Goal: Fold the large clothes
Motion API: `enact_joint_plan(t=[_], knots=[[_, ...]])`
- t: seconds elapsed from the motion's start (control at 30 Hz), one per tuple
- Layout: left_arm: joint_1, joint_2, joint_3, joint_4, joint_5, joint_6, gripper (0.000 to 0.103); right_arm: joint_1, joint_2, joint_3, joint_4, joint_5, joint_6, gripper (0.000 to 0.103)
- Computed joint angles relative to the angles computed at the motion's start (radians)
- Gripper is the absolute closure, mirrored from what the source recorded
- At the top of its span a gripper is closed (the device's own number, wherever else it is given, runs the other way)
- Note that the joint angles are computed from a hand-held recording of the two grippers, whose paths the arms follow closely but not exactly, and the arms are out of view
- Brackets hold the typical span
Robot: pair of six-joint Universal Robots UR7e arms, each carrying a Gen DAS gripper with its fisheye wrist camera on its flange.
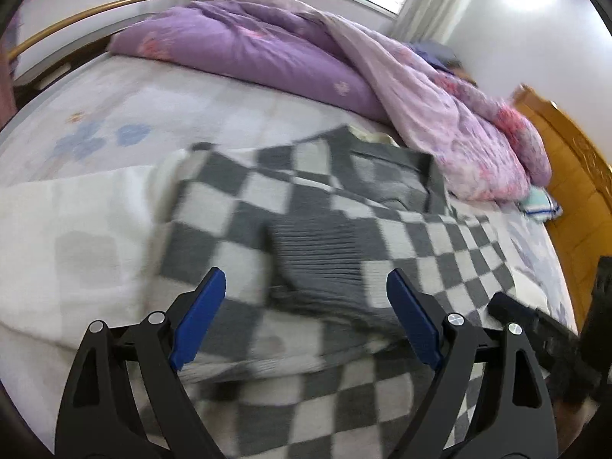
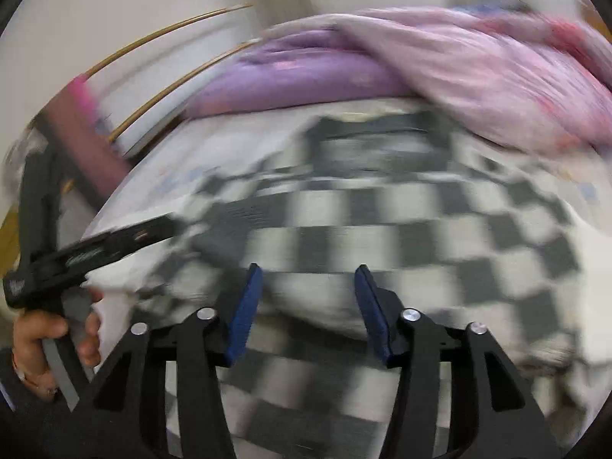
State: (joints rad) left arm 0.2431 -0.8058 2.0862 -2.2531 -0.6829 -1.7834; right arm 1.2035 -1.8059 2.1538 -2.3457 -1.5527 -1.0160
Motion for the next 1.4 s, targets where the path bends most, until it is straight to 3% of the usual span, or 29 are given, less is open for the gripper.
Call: enact_joint_plan(t=[0.07, 0.13, 0.2, 0.27, 0.33, 0.4, 0.47, 0.53, 0.6, 0.67, 0.7, 0.73, 0.87, 0.97, 1.23, 1.4], knots=[[0.032, 0.041, -0.043, -0.019, -0.016, 0.073, 0.017, -0.038, 0.041, -0.054, -0.072, -0.031, 0.038, 0.084], [0.07, 0.078, -0.066, -0.08, -0.047, 0.138, 0.017, -0.07, 0.095, -0.114, -0.133, -0.091, 0.067, 0.087], [0.098, 0.099, -0.086, -0.059, -0.074, 0.135, 0.017, -0.09, 0.133, -0.139, -0.189, -0.143, 0.058, 0.087], [0.123, 0.117, -0.089, -0.07, -0.105, 0.137, 0.017, -0.128, 0.185, -0.208, -0.097, -0.156, 0.079, 0.094], [0.133, 0.133, -0.086, -0.092, -0.11, 0.154, 0.015, -0.135, 0.218, -0.229, -0.088, -0.189, 0.07, 0.102], [0.142, 0.141, -0.078, -0.123, -0.112, 0.164, 0.014, -0.137, 0.248, -0.236, -0.105, -0.207, 0.069, 0.103], [0.147, 0.139, -0.063, -0.156, -0.112, 0.177, 0.014, -0.135, 0.273, -0.286, -0.027, -0.205, 0.152, 0.103], [0.14, 0.12, -0.046, -0.185, -0.116, 0.208, 0.014, -0.12, 0.269, -0.313, 0.026, -0.215, 0.174, 0.103], [0.111, 0.076, 0.002, -0.265, -0.079, 0.251, 0.014, -0.099, 0.252, -0.328, 0.063, -0.197, 0.163, 0.098], [0.09, 0.014, 0.056, -0.317, -0.036, 0.265, 0.014, -0.077, 0.247, -0.339, 0.068, -0.171, 0.159, 0.083], [0.089, -0.033, 0.077, -0.292, -0.018, 0.243, 0.014, -0.062, 0.254, -0.354, 0.068, -0.163, 0.17, 0.062], [0.093, -0.067, 0.087, -0.257, -0.015, 0.219, 0.014, -0.05, 0.265, -0.374, 0.069, -0.16, 0.178, 0.054], [0.164, -0.211, 0.126, -0.12, -0.004, 0.117, 0.014, -0.006, 0.352, -0.469, 0.076, -0.158, 0.249, 0.054], [0.234, -0.261, 0.149, -0.151, -0.022, 0.115, 0.014, -0.002, 0.424, -0.557, 0.128, -0.129, 0.336, 0.054], [0.366, -0.204, 0.141, -0.33, -0.073, 0.236, 0.014, 0.012, 0.574, -0.727, 0.202, -0.133, 0.48, 0.054], [0.411, -0.166, 0.121, -0.358, -0.107, 0.295, 0.02, 0.026, 0.634, -0.755, 0.153, -0.224, 0.498, 0.054]])
